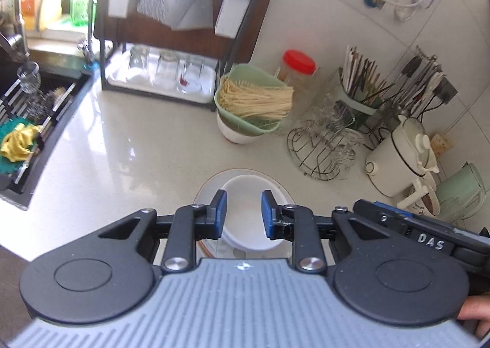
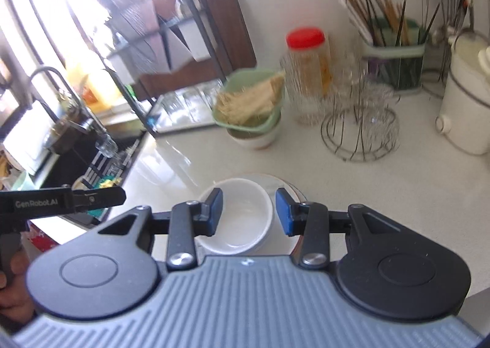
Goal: Organize plates and bowls
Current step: 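Pull both grippers back and up from the stacked dishes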
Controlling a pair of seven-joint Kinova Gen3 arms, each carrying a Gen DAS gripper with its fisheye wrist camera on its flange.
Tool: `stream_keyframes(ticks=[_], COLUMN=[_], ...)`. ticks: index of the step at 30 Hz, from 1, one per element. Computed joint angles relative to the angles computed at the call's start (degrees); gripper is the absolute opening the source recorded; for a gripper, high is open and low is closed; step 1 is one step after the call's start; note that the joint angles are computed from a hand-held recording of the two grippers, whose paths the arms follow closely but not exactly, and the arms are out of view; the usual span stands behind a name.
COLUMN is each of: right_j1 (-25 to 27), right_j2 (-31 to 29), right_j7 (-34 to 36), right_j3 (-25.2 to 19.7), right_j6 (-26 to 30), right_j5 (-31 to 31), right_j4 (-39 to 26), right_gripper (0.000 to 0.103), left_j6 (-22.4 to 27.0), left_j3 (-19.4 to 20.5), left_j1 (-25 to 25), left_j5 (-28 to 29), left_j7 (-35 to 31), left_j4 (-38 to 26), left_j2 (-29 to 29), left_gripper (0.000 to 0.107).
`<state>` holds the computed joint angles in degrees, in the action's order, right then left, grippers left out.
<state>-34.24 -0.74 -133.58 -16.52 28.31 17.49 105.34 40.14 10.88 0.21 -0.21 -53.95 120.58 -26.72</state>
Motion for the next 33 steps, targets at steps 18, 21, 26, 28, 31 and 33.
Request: stream_keyframes(ticks=[18, 21, 26, 28, 31, 33], right_j1=[10.7, 14.9, 17.9, 18.7, 20.1, 21.6], right_j2=[-19.3, -20.6, -22.6, -22.8, -23.9, -24.7], right_j7=[-2.0, -3.6, -5.6, -5.9, -7.4, -8.3], right_j3=[-13.4, -17.8, -20.7, -21.7, -23.3, -25.2], right_j6=[0.2, 0.0, 1.4, 2.1, 2.6, 3.1], right_j5=[-4.2, -2.9, -4.0, -4.6, -5.4, -5.4], right_j4=[10.0, 10.4, 10.3, 10.4, 11.1, 11.3], right_gripper=[0.041, 0.041, 0.041, 0.041, 0.041, 0.041], left_j6=[21.8, 21.6, 21.7, 21.5, 21.7, 21.8], left_j3=[12.9, 11.3, 11.5, 9.7, 9.2, 8.3], left_j1=[-4.8, -4.4, -4.4, -3.4, -3.1, -2.5], left_j5=[-0.2, 1.0, 0.3, 1.3, 1.4, 1.9], left_j7=[8.3, 7.2, 4.2, 3.3, 1.9, 1.0], left_j4=[-5.4, -5.4, -5.3, -4.5, -3.6, -2.9], left_j2=[-19.2, -19.4, -19.7, -19.9, -20.5, -20.9], left_gripper=[0.029, 0.029, 0.029, 0.029, 0.029, 0.029])
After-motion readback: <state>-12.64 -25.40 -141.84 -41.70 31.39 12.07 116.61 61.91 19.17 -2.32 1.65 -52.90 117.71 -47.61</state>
